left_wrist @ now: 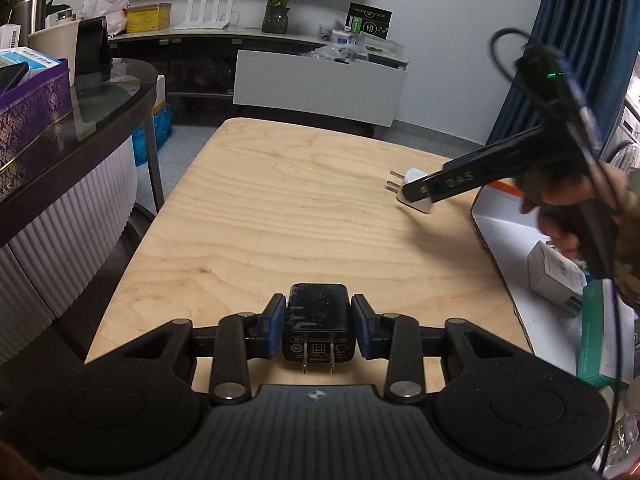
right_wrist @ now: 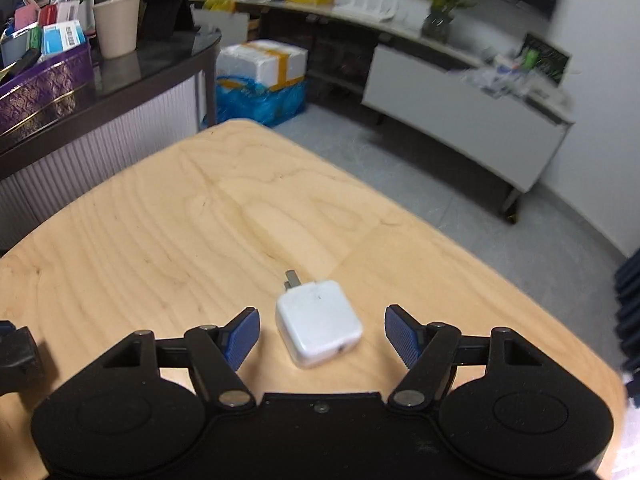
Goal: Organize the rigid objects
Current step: 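Grasp the black charger with left tool while right tool grasps the white cube charger, then carry the black charger toward the tray with left tool while right tool carries the white charger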
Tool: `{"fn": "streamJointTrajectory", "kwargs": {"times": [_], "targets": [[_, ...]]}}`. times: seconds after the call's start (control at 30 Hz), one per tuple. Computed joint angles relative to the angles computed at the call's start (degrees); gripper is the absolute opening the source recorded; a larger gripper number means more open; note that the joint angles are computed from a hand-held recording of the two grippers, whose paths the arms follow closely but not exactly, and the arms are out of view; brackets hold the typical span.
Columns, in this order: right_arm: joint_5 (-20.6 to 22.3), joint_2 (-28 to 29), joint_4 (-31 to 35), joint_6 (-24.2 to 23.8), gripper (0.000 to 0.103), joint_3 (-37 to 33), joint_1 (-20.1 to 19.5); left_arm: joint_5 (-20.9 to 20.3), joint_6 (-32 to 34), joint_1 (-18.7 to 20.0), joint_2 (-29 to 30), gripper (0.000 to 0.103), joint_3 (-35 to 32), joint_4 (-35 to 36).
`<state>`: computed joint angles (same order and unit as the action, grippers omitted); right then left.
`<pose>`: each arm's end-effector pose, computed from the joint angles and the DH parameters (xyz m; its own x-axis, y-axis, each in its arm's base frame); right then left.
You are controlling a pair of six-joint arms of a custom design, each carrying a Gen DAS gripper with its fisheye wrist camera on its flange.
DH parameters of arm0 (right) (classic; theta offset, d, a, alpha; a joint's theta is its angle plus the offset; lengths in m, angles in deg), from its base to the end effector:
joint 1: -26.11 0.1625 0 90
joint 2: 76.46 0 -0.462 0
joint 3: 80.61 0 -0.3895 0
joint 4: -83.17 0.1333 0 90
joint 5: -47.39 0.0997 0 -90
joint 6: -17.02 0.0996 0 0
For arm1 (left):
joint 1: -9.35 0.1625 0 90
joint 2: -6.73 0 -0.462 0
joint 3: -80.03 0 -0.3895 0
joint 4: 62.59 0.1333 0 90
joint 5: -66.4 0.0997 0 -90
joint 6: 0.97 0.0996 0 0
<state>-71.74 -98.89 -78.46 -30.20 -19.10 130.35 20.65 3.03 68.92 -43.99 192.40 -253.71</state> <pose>0.2938 -0.8130 0.0735 -0.4666 -0.5732 0.6736 -0.8095 0.5835 -0.0643 -0.1289 -0.6199 0.1856 -0.8130 0.0268 -0.5817 0.4488 0.6654 -0.5966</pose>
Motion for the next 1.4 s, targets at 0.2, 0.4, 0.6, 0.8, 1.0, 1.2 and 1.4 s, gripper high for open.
{"fn": "streamJointTrajectory", "kwargs": {"times": [0.2, 0.4, 0.6, 0.8, 1.0, 1.2, 1.4], "targets": [[2.7, 0.8, 7.5, 8.0, 0.058, -3.6, -1.3, 1.4, -0.6, -0.1, 0.6, 0.036, -0.8, 0.7], [1.1, -5.0, -1.5, 12.7, 0.051, 8.5, 0.0, 2.3, -1.9, -1.2, 0.4, 0.036, -0.5, 0.4], [1.2, -14.5, -15.4, 18.2, 0.051, 26.3, 2.6, 2.5, -3.9, -3.8, -1.1, 0.036, 0.4, 1.4], [-0.5, -23.4, -28.7, 23.5, 0.051, 41.9, 4.9, 3.1, -4.3, -7.7, -1.5, 0.036, 1.5, 2.3], [-4.6, -29.8, -36.9, 25.9, 0.051, 51.7, 6.2, 1.9, -4.9, -11.0, -0.9, 0.036, 2.3, 3.3], [-9.3, -33.3, -44.7, 24.5, 0.051, 57.6, 6.7, -0.2, -3.6, -13.7, 0.1, 0.036, 3.3, 2.8], [-11.3, -35.8, -49.0, 24.9, 0.051, 60.9, 6.7, -2.5, -2.8, -15.1, 1.6, 0.036, 2.7, 3.2]]}}
